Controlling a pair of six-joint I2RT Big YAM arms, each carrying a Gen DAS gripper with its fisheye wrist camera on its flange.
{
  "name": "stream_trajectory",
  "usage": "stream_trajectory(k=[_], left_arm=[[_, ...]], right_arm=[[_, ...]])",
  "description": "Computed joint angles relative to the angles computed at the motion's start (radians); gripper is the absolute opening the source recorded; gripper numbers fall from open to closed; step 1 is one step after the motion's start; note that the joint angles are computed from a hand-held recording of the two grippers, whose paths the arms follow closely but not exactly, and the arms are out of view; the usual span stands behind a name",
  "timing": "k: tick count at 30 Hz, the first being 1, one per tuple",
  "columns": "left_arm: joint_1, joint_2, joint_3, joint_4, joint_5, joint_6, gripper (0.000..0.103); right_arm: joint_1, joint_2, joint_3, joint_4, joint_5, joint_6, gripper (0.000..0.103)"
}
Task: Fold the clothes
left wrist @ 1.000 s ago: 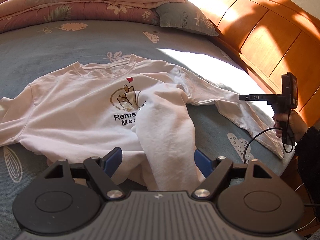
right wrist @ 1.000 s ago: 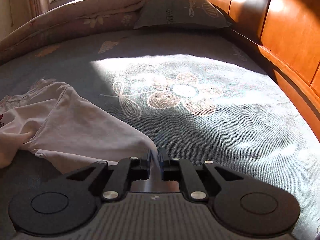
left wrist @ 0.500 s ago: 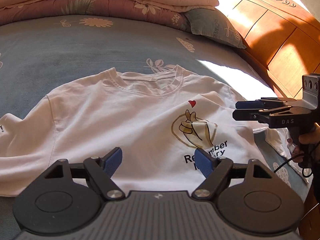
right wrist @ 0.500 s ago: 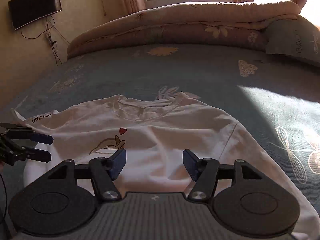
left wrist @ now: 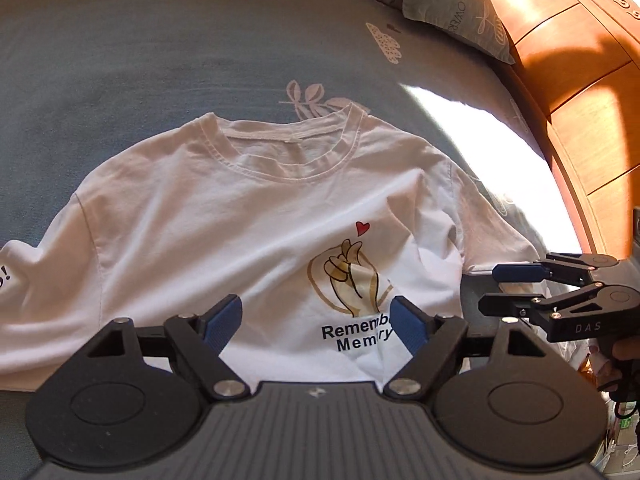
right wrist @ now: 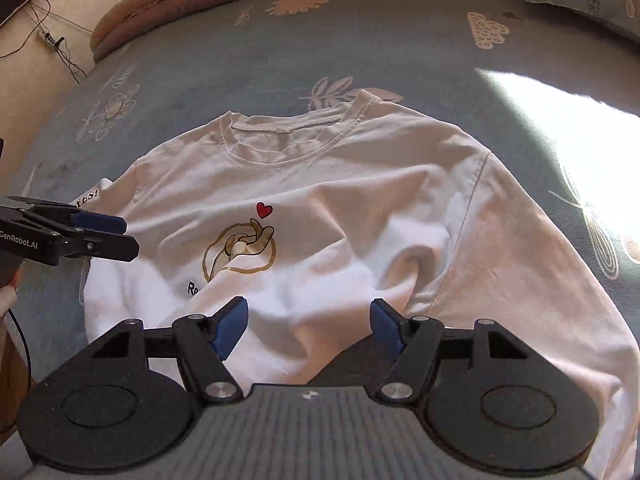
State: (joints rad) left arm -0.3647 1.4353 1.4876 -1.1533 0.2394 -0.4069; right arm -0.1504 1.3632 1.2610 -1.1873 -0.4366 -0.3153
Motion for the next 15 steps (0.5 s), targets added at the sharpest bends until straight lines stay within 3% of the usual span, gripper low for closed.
stream_trajectory(k=[4,8,12,15], left_arm=[[-0.033,0.03,0.164,-0.17,-0.019,-0.025,0.081],[-0.064,0.06,0.309,-0.304,-0.058,-0.072,0.081],[-0.08,0.052,0.354,-0.324,-0.101,-0.093,0.081],[-0.069,0.035,0.335,-0.31,-0.127,-0.054,0.081]], right_arm=[[-0.021,-0.028,0.089,-0.159,-0.014,0.025,0.072],[-0.031,-0.028,0.169,-0.251,-0.057,0.058,0.075],[-0.024,0.009,0.235,-0.338,-0.14,0.091,0.075],[-0.002,0.026,0.258,-0.357,-0.157,0.067,0.075]])
